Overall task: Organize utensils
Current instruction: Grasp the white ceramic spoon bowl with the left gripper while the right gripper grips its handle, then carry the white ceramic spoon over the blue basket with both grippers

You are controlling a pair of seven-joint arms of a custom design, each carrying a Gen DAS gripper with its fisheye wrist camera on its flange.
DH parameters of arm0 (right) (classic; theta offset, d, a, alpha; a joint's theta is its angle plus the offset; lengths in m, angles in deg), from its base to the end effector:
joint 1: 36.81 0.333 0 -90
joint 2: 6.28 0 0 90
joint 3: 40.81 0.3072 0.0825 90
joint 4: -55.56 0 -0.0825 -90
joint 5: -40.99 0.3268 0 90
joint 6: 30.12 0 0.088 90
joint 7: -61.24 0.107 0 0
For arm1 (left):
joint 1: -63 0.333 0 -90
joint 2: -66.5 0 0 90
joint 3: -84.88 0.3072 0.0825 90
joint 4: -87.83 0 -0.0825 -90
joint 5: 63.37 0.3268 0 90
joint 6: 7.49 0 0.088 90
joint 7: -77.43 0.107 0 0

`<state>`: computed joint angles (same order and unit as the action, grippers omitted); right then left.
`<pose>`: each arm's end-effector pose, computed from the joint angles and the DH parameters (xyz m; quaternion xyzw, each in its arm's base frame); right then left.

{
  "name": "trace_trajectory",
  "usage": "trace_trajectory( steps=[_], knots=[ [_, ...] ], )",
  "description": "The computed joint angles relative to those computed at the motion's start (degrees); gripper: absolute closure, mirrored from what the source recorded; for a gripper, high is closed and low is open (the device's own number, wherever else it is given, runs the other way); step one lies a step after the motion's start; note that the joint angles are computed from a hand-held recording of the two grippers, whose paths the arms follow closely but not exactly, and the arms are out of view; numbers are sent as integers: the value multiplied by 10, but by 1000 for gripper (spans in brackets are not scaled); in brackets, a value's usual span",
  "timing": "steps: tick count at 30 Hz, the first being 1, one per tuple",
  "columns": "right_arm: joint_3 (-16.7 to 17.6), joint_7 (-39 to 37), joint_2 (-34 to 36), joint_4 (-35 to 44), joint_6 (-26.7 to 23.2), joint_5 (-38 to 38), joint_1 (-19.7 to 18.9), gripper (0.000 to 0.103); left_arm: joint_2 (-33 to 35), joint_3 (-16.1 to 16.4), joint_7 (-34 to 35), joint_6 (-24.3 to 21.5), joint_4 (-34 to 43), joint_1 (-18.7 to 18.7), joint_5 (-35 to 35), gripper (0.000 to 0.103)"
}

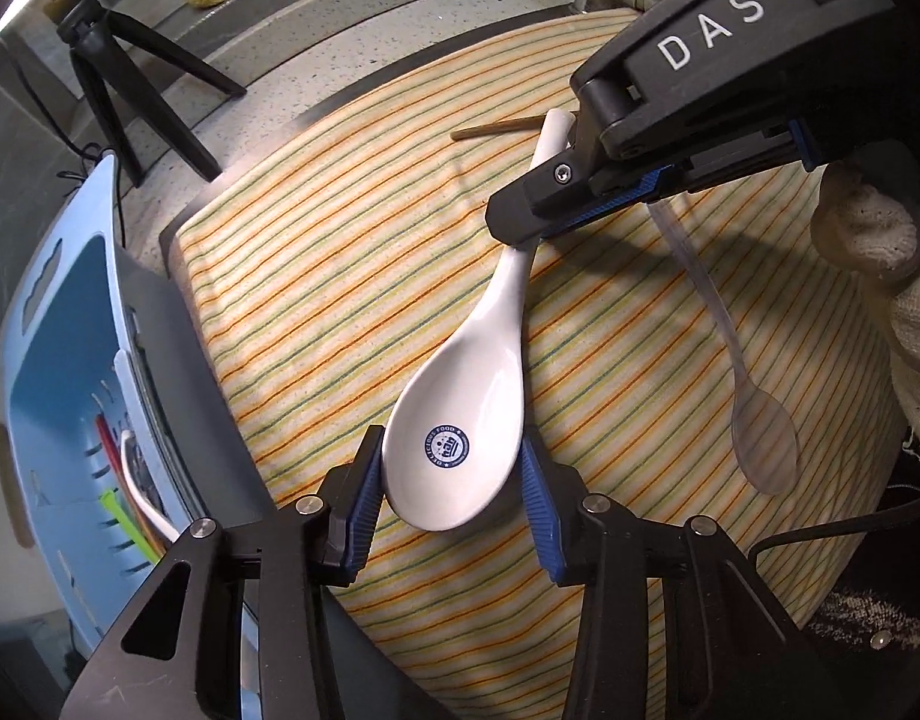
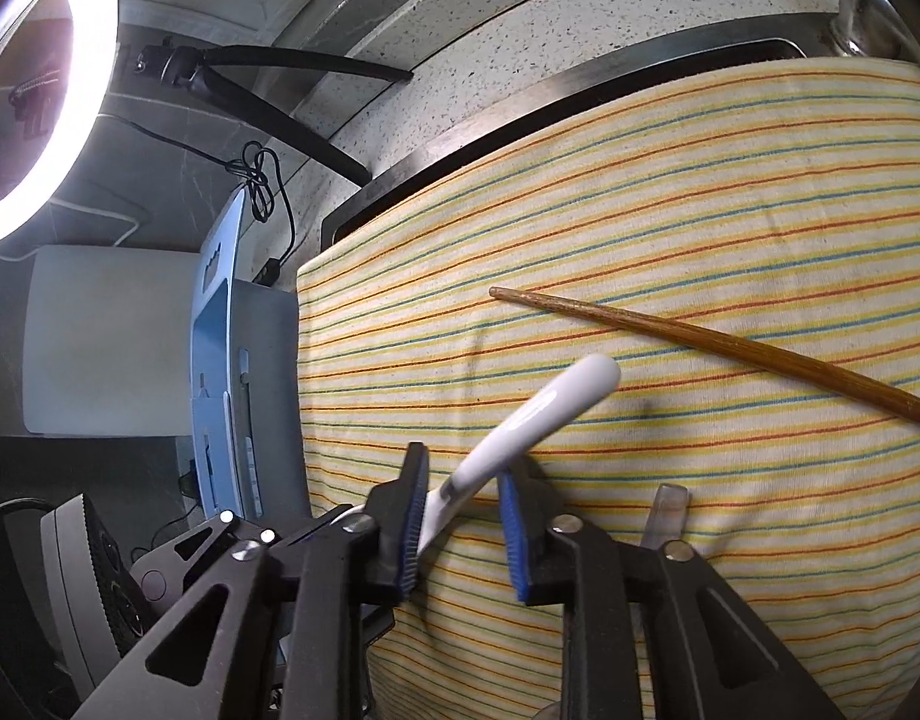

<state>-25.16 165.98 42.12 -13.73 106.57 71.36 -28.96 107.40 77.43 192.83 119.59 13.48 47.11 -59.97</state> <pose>0.6925 0.2338 0.3396 -0.5558 0.7582 0.1964 0.2787 0.6548 -0.2536 0.3624 -0.3548 0.9288 -0.0844 0.0657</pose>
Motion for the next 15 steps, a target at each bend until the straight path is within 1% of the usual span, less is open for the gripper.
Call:
trace_trajectory(
  steps=[4, 5, 8, 9, 13, 15],
  knots=[
    [5, -10, -8, -6, 6, 5, -3, 89, -37, -6, -9, 41, -56, 12, -19, 62],
    [7, -13, -11, -7, 6, 7, -4, 90, -50, -9, -11, 57, -75, 16, -26, 62],
    [10, -22, -19, -2, -1, 11, -5, 91, -88, -15, -19, 102, -130, 30, -51, 62],
    [10, -25, -21, 5, -6, 10, -3, 91, -96, -17, -20, 109, -141, 35, -60, 62],
    [8, -32, -9, 58, -37, -1, 13, 93, -142, -20, -28, 154, -205, 53, -92, 63],
    [5, -30, 14, 118, -67, -15, 29, 93, -161, -21, -30, 172, -232, 63, -107, 63]
  ],
)
